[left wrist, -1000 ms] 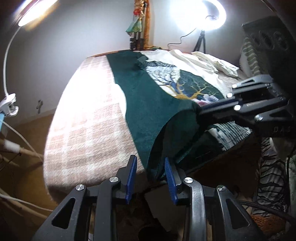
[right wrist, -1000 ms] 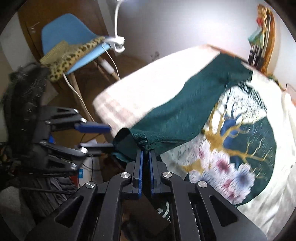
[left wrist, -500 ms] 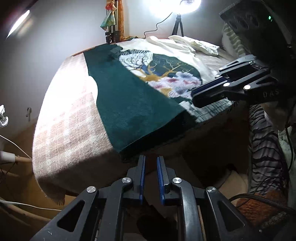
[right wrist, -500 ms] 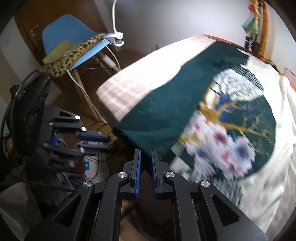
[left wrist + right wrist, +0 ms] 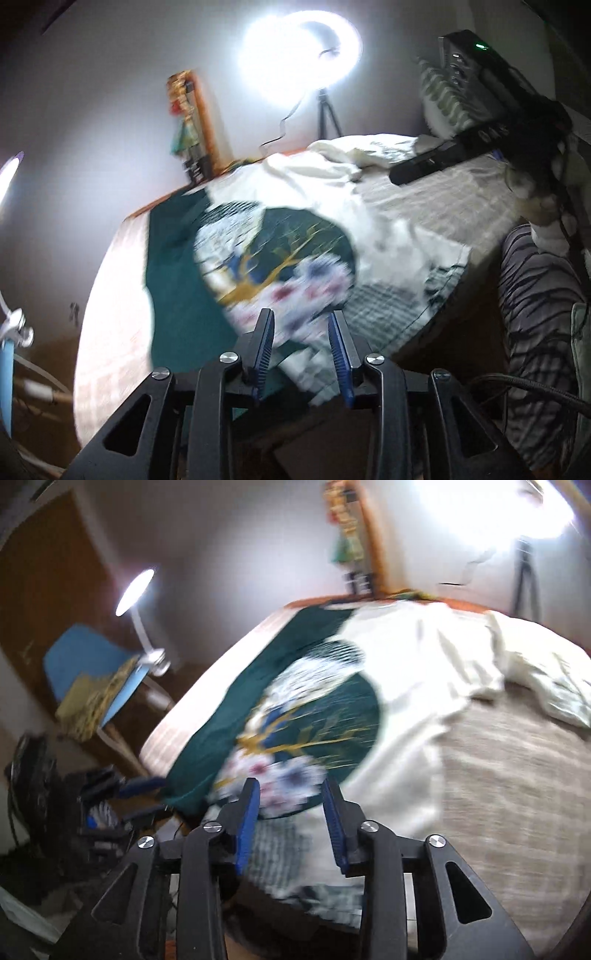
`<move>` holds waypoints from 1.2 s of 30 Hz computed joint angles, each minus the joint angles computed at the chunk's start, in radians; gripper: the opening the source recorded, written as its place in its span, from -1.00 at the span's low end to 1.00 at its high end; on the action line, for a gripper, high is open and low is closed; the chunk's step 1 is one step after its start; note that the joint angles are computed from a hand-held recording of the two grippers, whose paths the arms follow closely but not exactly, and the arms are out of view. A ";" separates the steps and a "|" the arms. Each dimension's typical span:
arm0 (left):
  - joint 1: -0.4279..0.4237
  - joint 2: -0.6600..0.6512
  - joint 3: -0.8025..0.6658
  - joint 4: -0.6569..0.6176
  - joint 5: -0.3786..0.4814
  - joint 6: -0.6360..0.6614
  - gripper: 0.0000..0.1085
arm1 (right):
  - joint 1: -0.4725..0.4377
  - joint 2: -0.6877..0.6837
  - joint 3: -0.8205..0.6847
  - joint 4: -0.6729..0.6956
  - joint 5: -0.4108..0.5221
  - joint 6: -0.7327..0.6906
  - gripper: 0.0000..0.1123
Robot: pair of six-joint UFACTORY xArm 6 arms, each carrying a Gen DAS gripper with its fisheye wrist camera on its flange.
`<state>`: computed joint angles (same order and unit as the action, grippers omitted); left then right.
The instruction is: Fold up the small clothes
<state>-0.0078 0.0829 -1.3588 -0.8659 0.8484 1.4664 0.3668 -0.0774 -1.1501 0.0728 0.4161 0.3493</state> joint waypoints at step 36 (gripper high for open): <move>-0.358 0.044 0.046 0.142 -0.044 -0.193 -0.63 | -0.389 0.396 -0.357 0.621 0.159 -0.336 -0.14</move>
